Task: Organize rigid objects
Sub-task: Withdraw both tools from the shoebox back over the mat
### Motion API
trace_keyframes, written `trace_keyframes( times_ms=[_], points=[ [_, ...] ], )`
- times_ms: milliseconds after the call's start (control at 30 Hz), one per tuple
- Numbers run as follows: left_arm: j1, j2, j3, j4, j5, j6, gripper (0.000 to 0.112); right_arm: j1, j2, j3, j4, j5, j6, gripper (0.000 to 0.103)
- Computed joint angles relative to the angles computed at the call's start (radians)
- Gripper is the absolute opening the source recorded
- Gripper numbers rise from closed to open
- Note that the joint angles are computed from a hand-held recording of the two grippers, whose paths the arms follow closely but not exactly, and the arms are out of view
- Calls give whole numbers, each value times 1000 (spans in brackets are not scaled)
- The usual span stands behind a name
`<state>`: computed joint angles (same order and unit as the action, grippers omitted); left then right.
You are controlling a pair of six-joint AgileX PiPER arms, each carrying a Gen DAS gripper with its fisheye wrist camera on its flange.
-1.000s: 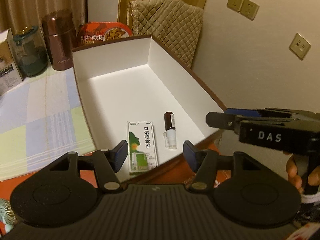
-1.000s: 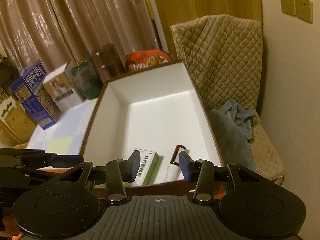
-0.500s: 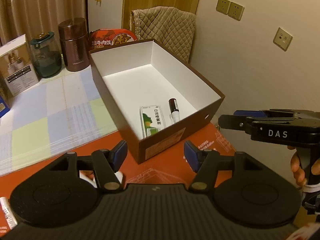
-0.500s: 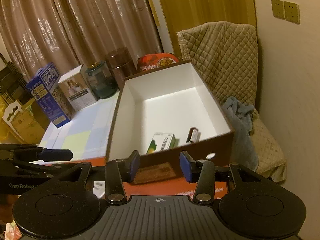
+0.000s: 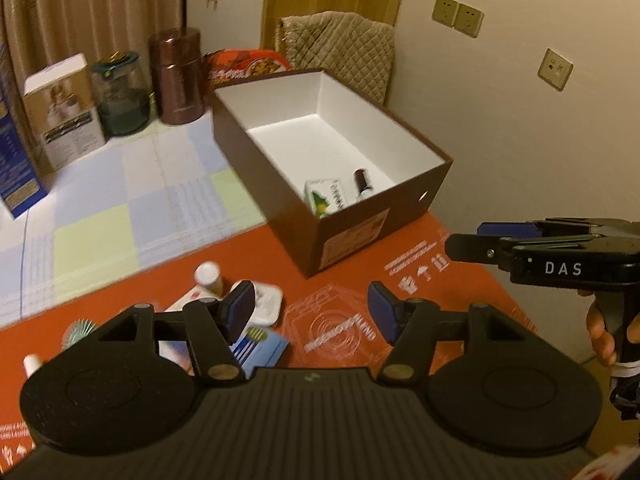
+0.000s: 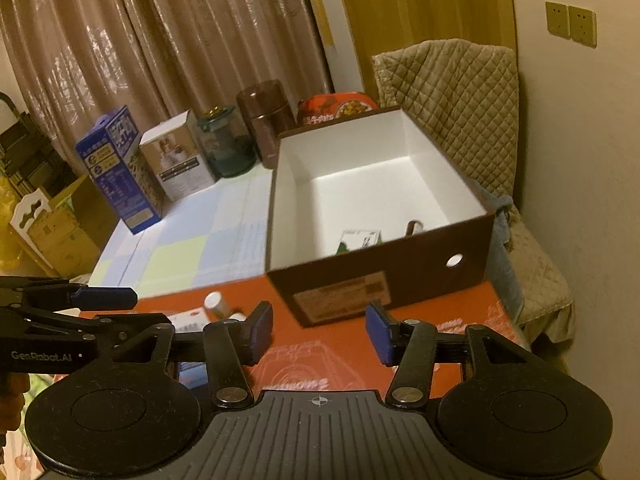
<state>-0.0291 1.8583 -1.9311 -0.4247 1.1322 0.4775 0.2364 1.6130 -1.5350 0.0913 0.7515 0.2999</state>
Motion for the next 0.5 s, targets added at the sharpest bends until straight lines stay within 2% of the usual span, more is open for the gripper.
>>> trace_keyframes(
  times_ms=[233, 500],
  points=[
    [109, -95, 180, -13, -27, 64, 59, 90, 22, 20, -7, -5, 64, 57],
    [220, -149, 306, -6, -53, 108, 59, 172, 83, 1, 3, -9, 77, 58]
  ],
)
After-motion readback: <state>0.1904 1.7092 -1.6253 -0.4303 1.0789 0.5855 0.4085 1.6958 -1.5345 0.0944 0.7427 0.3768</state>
